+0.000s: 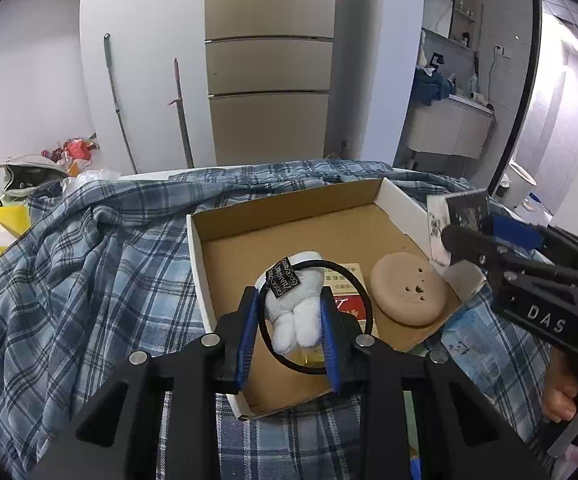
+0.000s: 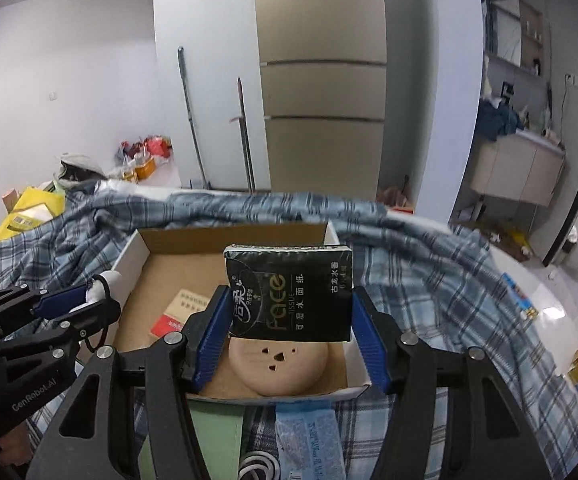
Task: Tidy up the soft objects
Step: 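Carry the tissue pack and earphone case over the box and release both inside, then lift both tools away from the box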
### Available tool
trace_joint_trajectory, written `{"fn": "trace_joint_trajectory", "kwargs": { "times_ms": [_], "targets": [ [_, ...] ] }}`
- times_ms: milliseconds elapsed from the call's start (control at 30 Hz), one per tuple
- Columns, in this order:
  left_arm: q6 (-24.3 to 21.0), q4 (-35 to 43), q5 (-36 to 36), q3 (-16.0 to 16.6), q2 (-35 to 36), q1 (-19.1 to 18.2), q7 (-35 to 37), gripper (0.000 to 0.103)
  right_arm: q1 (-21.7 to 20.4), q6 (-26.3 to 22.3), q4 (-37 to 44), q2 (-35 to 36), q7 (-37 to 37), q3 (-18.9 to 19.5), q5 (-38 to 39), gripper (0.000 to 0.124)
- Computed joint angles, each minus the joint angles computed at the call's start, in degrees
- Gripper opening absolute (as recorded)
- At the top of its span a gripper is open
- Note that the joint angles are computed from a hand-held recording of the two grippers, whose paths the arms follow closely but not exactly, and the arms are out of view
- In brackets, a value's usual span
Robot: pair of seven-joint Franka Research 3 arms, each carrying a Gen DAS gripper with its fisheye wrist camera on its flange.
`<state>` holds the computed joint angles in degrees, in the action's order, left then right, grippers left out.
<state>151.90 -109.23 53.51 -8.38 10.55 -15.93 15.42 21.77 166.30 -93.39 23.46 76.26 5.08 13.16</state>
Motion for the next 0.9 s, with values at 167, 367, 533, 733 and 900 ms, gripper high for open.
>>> {"fn": "trace_joint_trajectory", "kwargs": {
  "times_ms": [167,367,533,733,900],
  "targets": [
    [-0.24,-0.06,-1.54,-0.09,0.04,0.26,1.01,0.030,0.76,-2.15,1.38,1.26,0.90,-0.68,-1.19,0.058],
    [-0.76,-0.04,-4.95,-0.09,0.41,0.58,2.58,0.057,0.55,-4.43,2.68,2.36,0.66,-0.35,-1.13,0.059],
    [-1.53,-0.90,-1.93,0.57,-0.80,0.31,-2.20,0.069,1.46,-4.29,2.65,2.55,1.85,-1.41,-2.62,0.066],
    [-2.47,-1.66,7.03,0.43,-3.07,-0.11,-9.31,0.072,1.63,-1.44,1.21,1.51,3.09,-1.77,-3.11,0.077],
    [-7.32,-2.83,21.48,-1.54,-7.53,-1.05,-19.20,0.085,2.57,2.11,-0.51,-0.76,5.76,-2.84,-3.94,0.082]
  ]
}}
